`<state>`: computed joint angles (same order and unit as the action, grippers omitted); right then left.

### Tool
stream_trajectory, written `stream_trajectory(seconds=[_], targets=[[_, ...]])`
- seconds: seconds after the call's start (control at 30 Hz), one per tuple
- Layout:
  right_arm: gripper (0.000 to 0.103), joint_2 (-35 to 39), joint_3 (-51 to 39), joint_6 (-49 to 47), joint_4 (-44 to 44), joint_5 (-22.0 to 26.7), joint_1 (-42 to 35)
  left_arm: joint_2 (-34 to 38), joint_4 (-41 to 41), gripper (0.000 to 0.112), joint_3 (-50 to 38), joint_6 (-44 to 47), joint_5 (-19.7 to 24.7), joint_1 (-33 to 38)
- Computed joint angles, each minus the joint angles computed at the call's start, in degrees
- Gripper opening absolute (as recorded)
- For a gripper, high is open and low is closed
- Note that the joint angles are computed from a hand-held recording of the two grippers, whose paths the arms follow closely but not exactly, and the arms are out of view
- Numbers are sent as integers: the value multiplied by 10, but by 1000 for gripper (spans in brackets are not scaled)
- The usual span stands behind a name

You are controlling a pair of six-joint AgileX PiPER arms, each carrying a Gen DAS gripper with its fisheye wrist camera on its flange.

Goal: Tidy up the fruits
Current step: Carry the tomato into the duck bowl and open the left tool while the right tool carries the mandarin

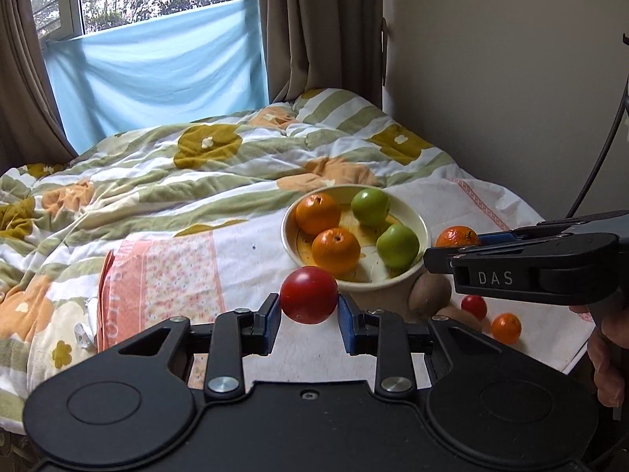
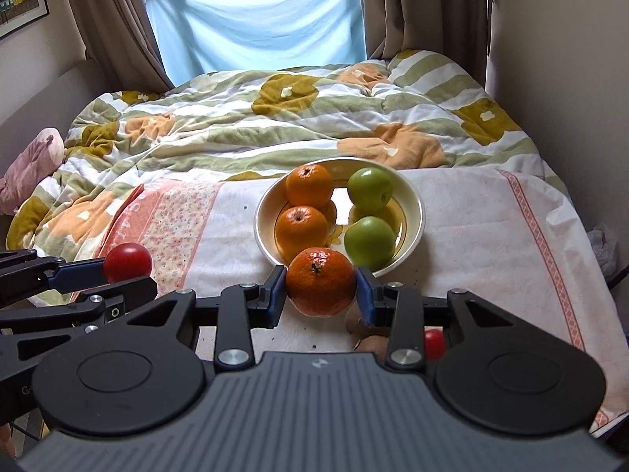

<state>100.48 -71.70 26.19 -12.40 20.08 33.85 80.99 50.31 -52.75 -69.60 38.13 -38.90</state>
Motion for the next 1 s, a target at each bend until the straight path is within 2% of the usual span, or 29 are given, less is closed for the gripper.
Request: stream_trajectory(seconds=[0.23,0.47,0.77,1.0], targets=[[52,38,-96,-257,197,48,-89,85,-19,34,-122,38,2,21],[52,142,-250,-412,302,131,-159,221,-66,34,-283,102,12,50],[52,303,-480,-462,329,256,-202,398,-157,34,-477,219,58,85],[52,413,-654,-457,327,349,-213,498,-202,34,-593,298,111,93]])
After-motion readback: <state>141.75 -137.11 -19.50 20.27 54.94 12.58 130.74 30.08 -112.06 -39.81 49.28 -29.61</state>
